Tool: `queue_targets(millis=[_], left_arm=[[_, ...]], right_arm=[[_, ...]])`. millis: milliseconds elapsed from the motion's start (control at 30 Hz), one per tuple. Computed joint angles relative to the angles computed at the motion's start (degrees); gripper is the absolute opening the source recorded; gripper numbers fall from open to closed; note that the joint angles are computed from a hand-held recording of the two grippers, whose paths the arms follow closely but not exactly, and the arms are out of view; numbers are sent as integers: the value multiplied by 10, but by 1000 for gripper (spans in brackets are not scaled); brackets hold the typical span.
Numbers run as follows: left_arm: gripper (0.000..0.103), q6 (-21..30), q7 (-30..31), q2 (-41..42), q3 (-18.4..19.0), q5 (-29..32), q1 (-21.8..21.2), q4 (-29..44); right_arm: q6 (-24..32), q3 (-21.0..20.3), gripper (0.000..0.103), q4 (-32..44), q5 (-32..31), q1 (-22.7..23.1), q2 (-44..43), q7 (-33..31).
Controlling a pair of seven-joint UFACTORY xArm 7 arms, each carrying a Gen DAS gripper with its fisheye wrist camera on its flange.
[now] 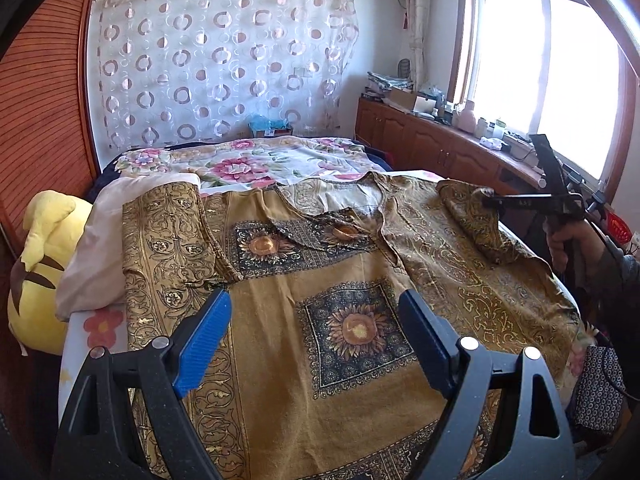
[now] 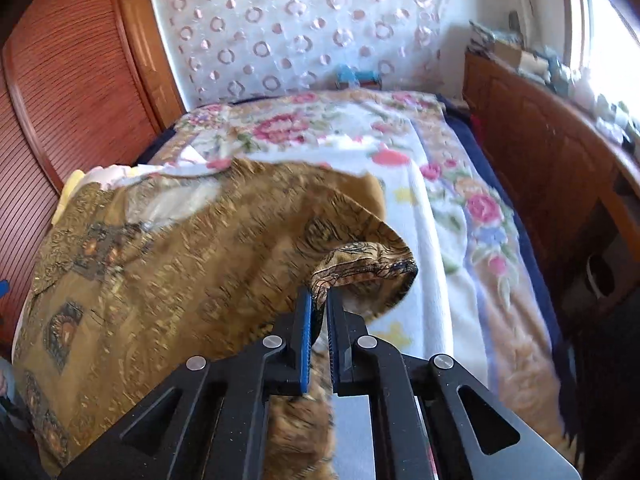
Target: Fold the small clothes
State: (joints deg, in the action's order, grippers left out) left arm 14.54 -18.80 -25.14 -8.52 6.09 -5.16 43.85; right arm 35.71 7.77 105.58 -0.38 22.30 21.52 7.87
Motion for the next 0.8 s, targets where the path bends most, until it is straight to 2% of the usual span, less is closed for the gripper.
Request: queue_targets(millis=[133, 367, 533, 667, 733, 800], left_arm=[[87, -2, -3, -7, -5, 7, 5, -3], [87, 5, -4, -13, -3, 8, 6, -7], [87, 5, -5, -11, -1, 6, 6, -7], [87, 2, -8, -10, -2, 6, 8, -8], [87, 1, -10, -10, -3, 8, 10, -9], [87, 1, -12, -11, -5, 12, 13, -10]], right_arm=[[-35, 16, 6, 2, 4, 10, -6, -22], [-36, 32, 7, 29, 7, 44, 11, -71], [-51, 37, 24, -4, 30, 38, -18, -99], [-86, 40, 28, -55, 50, 26, -60, -114], [-122, 28, 33, -83, 31, 31, -71, -99], [-129, 7, 36, -100, -9, 39, -78, -57]])
